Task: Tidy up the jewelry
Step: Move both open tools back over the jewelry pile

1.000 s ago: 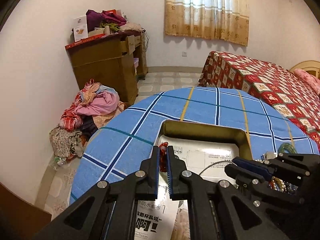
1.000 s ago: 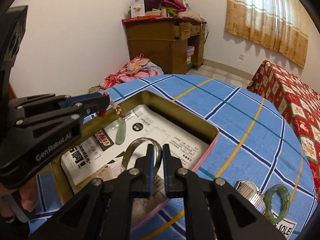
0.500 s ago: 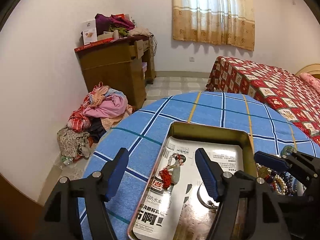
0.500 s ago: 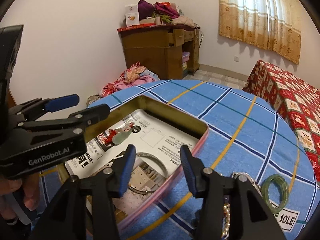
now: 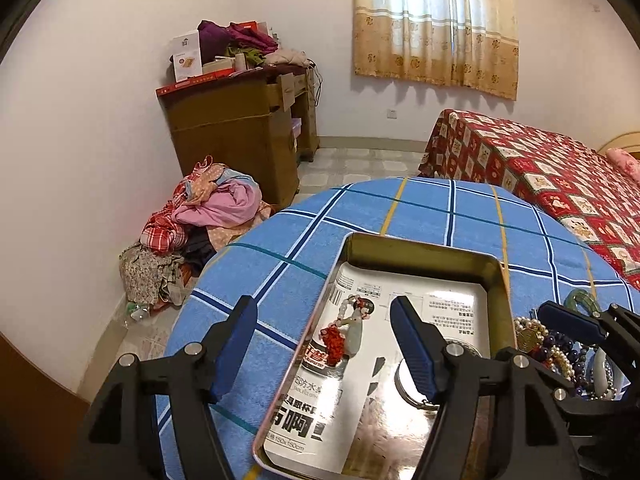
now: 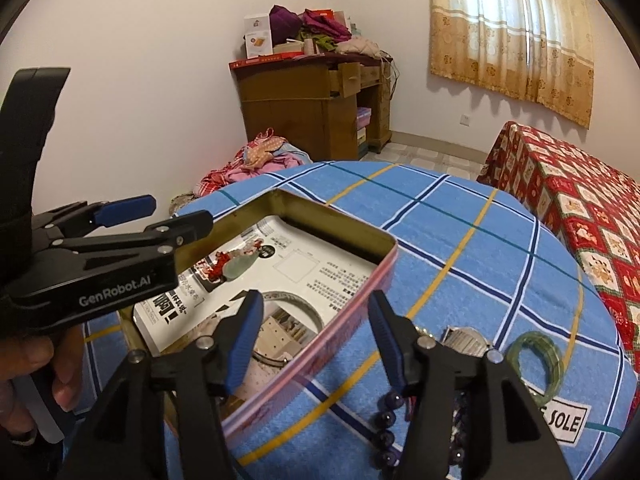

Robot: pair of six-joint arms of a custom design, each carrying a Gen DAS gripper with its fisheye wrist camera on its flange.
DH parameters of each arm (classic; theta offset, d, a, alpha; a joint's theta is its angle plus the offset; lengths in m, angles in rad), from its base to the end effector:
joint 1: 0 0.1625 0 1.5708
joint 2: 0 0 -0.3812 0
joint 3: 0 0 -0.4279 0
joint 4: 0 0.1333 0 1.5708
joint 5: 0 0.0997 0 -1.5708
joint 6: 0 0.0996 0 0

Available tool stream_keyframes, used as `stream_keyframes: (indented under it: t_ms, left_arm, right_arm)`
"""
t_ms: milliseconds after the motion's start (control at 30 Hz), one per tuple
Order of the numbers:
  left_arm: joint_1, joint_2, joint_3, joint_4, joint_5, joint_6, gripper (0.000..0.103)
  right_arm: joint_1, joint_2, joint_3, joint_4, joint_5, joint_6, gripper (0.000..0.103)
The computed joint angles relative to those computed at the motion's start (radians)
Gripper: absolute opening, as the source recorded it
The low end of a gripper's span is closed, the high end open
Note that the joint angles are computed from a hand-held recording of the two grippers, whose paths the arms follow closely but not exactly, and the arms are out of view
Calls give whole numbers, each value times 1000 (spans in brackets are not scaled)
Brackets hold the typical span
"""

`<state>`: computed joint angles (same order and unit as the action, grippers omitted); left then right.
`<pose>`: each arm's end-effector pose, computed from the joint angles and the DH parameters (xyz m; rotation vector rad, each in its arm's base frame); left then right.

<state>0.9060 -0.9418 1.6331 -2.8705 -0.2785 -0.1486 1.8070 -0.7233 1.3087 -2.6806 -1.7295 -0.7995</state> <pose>-0.2216 -0.6540 0.2325 0.0500 1.9498 -1.1135 0.2963 -0.7288 0.1432 1.3214 -2.4389 0.6537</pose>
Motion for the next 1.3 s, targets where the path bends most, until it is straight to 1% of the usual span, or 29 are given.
stream_keyframes:
  t_ms: [200, 300, 500, 600, 767, 933, 1067, 1167, 1233, 1300]
  left_arm:
    - [-11, -7, 14, 47, -5, -58, 69]
    - [-14, -5, 15, 71, -7, -85, 69]
    - [-22, -12, 24, 126, -8, -146, 70]
    - [-28, -13, 33, 120, -6, -151, 70]
    - [-40, -4, 37, 116, -3, -157, 70]
    - [-61, 5, 54, 106, 0, -163, 70]
    - [-85, 38, 55, 93, 24, -156, 70]
    - [-100, 55, 60, 50, 8, -116, 70]
    - [-108, 69, 53, 59, -2, -107, 70]
    - [-113, 87, 42, 73, -10, -101, 70]
  right_arm:
    - [-7, -29, 32, -8, 7, 2, 59]
    - [-10, -37, 43, -19, 7, 0, 63]
    - [-20, -60, 56, -12, 21, 19, 63]
    - [-23, -74, 71, -18, 25, 21, 67]
    - [-29, -90, 90, -25, 20, 10, 67]
    - [-53, -140, 135, -50, 18, 1, 67]
    - [-77, -179, 171, -115, -17, -5, 68]
    - [-101, -206, 190, -153, -46, 6, 68]
    - [-115, -215, 190, -164, -66, 23, 68]
    - [-126, -209, 176, -175, -102, 42, 69]
